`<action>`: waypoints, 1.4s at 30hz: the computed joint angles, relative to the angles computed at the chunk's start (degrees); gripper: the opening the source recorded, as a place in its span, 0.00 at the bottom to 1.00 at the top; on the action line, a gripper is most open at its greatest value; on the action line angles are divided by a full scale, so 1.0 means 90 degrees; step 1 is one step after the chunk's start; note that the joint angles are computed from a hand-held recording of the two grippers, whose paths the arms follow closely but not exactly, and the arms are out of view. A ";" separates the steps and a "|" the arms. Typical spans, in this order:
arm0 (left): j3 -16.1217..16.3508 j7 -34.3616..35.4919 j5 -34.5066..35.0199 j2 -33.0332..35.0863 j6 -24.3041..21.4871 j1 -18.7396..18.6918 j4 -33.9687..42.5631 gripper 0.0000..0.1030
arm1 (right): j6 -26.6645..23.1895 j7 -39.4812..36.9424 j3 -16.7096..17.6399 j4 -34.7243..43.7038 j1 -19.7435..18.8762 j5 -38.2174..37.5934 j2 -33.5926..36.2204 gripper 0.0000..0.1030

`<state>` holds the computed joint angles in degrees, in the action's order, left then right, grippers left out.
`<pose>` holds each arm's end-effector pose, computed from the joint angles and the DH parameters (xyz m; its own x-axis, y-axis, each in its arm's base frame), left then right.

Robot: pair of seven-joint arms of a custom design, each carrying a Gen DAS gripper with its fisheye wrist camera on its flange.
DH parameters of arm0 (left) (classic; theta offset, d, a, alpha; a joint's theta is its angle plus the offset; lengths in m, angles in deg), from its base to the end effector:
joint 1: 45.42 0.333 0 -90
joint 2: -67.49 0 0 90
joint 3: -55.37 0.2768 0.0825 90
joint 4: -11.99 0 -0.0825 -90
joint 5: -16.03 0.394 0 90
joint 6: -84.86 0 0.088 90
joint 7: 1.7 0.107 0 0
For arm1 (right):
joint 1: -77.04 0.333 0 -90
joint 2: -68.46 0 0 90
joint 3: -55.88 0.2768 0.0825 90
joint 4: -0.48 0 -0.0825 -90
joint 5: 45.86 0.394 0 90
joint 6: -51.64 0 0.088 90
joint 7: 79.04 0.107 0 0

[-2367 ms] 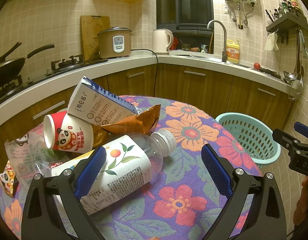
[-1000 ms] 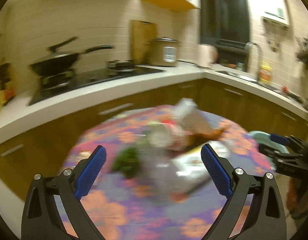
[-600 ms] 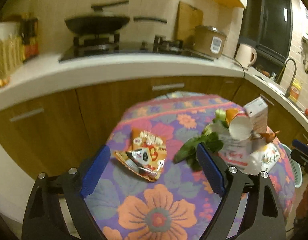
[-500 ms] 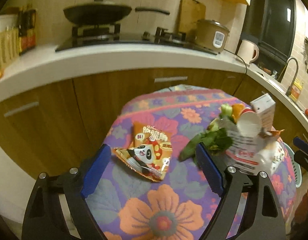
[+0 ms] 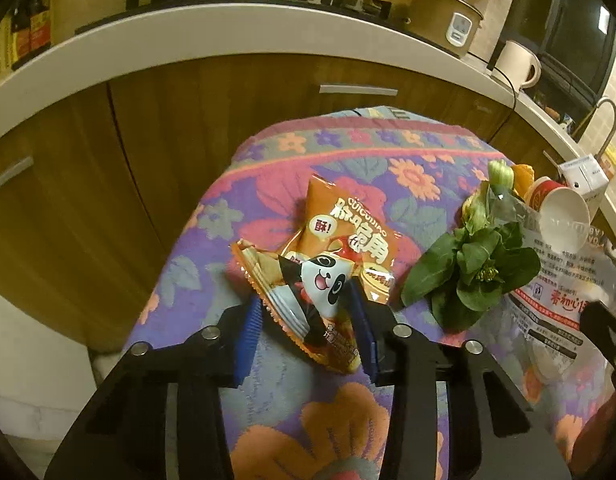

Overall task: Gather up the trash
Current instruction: 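Grasp the orange snack bag with the left tool while the right tool grasps the clear plastic bag, then carry both bags over the blue basket and open both tools to drop them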

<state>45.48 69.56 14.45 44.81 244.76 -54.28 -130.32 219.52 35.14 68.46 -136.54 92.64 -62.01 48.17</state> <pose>0.4633 -0.1587 0.4695 -0.0475 -0.9849 0.1663 -0.7802 -0.0674 -0.6219 0.4376 0.2622 0.5110 0.3353 -0.9421 -0.0024 -0.5845 -0.2060 -0.7848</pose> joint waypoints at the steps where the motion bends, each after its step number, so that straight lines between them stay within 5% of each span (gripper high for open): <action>1: -0.0010 0.0012 0.0012 -0.0028 -0.0007 -0.0014 -0.0013 0.31 | -0.0139 0.0044 0.0054 0.0097 -0.0044 -0.0043 0.0077 0.48; 7: -0.0227 -0.0291 0.0354 -0.0453 0.0008 0.0094 -0.0237 0.19 | -0.0171 -0.0732 -0.0457 0.0193 0.0562 0.0798 0.0291 0.09; 9: -0.0284 -0.0390 0.0448 -0.0751 0.0056 0.0096 -0.0392 0.19 | -0.0005 -0.0905 -0.0518 0.0074 0.0643 0.0982 0.0184 0.08; 13: -0.0323 -0.0567 0.0507 -0.1355 0.0193 0.0027 -0.0661 0.19 | 0.0575 -0.2003 -0.1299 -0.0397 0.1553 0.2151 -0.0294 0.05; 20: -0.0580 -0.0734 0.0625 -0.1980 0.0209 -0.0124 -0.0559 0.18 | 0.1043 -0.2936 -0.1878 -0.1028 0.2208 0.2973 -0.1200 0.05; 24: -0.0898 -0.0958 0.0828 -0.1913 0.0200 -0.0130 -0.0199 0.18 | 0.1231 -0.3689 -0.2718 -0.1390 0.3106 0.3400 -0.1842 0.05; 31: -0.1161 -0.1194 0.1091 -0.1652 0.0337 -0.0361 0.0322 0.19 | 0.1382 -0.3613 -0.2273 -0.2230 0.2268 0.3241 -0.3219 0.05; 38: -0.1446 -0.0997 0.1248 -0.0316 0.0443 -0.0868 0.1585 0.19 | 0.0884 -0.3236 -0.1877 -0.3194 0.0504 0.2845 -0.4806 0.05; 42: -0.1938 -0.1019 0.1838 0.1135 0.0252 -0.0924 0.2929 0.19 | 0.0436 -0.3149 -0.1914 -0.3598 -0.0538 0.2599 -0.5443 0.05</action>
